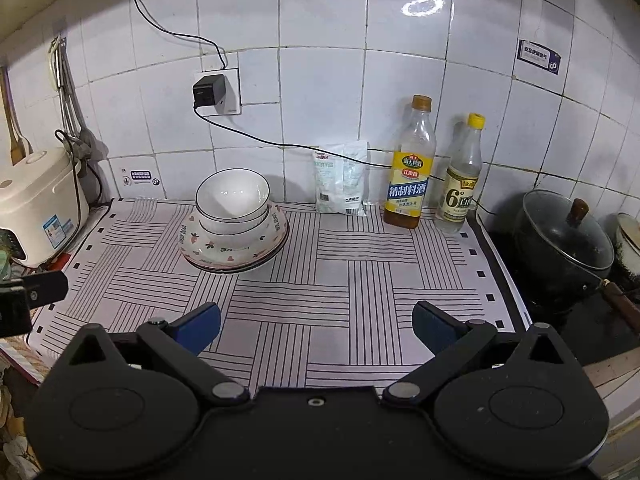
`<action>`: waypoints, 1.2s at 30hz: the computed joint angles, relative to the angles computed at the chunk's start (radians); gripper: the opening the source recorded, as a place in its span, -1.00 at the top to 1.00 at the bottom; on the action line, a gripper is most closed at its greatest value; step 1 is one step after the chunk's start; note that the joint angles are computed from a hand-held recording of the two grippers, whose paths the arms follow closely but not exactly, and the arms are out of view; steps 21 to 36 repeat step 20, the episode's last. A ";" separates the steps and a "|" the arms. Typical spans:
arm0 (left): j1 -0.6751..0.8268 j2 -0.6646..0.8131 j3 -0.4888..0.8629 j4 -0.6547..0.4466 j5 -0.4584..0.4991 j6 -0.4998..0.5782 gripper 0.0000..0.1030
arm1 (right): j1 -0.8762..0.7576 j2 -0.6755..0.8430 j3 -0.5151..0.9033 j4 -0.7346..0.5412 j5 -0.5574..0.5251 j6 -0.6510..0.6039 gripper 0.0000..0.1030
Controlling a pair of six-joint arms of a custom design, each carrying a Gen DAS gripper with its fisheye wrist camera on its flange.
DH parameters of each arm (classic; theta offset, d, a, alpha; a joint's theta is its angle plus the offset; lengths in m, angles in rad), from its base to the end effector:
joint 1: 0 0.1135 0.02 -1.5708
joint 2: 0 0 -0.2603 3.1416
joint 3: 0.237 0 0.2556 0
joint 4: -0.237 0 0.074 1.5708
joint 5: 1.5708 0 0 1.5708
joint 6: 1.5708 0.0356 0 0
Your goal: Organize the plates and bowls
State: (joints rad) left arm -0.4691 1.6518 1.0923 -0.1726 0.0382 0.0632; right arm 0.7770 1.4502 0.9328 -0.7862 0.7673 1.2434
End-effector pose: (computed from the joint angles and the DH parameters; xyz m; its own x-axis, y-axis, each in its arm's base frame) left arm 0.3249 -0.1662 0.2187 -0.5649 0.3571 -0.7439 0.5138 0.8576 0.0215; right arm 0.2031 0.1651 0.2051 -0.5753 0.3902 -0.7189 0.5309 0.8467 0.0347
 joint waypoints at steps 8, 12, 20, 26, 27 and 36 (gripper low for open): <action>-0.001 -0.004 -0.021 0.026 0.005 0.000 -1.00 | 0.002 0.005 -0.001 0.005 -0.002 0.006 -1.00; 0.001 0.000 -0.022 0.026 0.008 -0.002 -1.00 | 0.001 0.011 -0.004 0.014 -0.005 0.001 -1.00; 0.005 0.005 -0.018 0.026 0.018 0.001 -1.00 | -0.001 0.009 -0.012 0.022 -0.007 -0.004 -1.00; 0.005 0.005 -0.018 0.026 0.018 0.001 -1.00 | -0.001 0.009 -0.012 0.022 -0.007 -0.004 -1.00; 0.005 0.005 -0.018 0.026 0.018 0.001 -1.00 | -0.001 0.009 -0.012 0.022 -0.007 -0.004 -1.00; 0.005 0.005 -0.018 0.026 0.018 0.001 -1.00 | -0.001 0.009 -0.012 0.022 -0.007 -0.004 -1.00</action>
